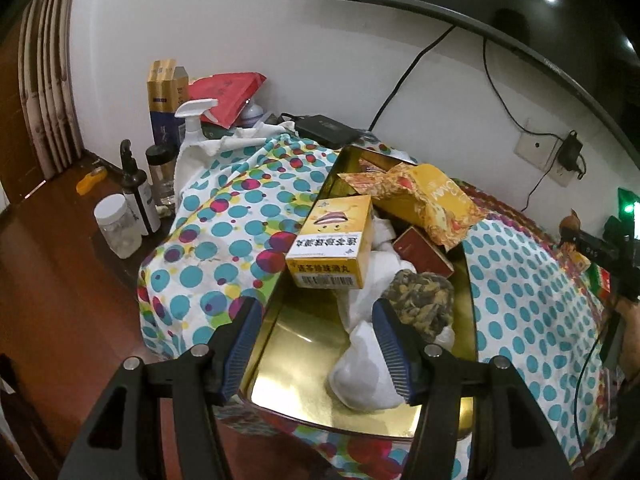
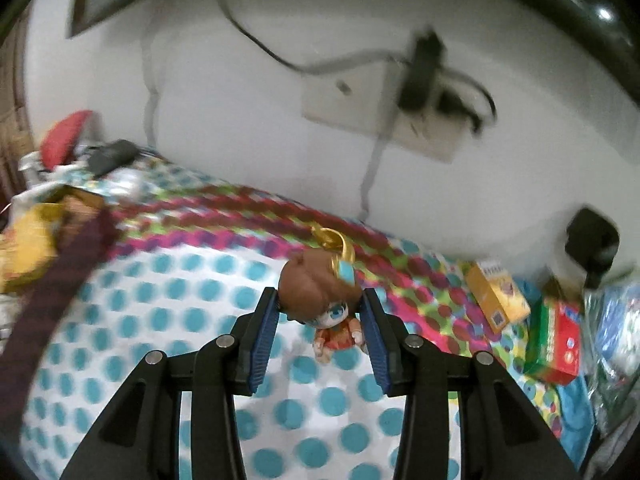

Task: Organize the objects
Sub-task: 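Carry the brown-haired figurine over the gold tray with the right gripper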

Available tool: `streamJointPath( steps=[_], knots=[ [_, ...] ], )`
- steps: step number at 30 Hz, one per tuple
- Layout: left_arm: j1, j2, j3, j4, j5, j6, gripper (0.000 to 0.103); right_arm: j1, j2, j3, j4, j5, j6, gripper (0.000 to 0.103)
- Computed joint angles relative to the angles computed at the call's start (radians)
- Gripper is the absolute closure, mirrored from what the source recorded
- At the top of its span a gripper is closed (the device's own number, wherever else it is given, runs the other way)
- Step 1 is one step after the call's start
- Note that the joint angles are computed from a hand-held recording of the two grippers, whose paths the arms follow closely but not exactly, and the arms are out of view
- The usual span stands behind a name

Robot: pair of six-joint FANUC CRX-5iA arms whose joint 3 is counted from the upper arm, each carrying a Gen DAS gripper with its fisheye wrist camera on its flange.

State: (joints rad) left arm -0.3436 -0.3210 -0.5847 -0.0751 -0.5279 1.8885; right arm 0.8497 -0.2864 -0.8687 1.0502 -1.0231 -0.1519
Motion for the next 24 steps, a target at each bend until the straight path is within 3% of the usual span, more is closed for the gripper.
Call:
streamJointPath(
  steps=[4,12,15,24],
  knots=[
    [0.012,-0.022,-0.032,0.047,0.013,-0.036,0.044,0.079,0.033,0.051,0.017,-0.013,0.019,0.064],
    [0.019,-0.103,-0.065,0.017,0.026,0.000,0.044,0.198,0.063,0.112,0.035,0.000,0.021,0.064],
    [0.050,-0.136,-0.111,0.101,0.057,-0.072,0.044,0.216,0.084,0.142,0.044,0.015,0.039,0.064],
    [0.105,-0.151,-0.154,0.223,0.061,-0.205,0.044,0.219,0.220,0.269,0.037,0.182,0.076,0.064]
  ],
)
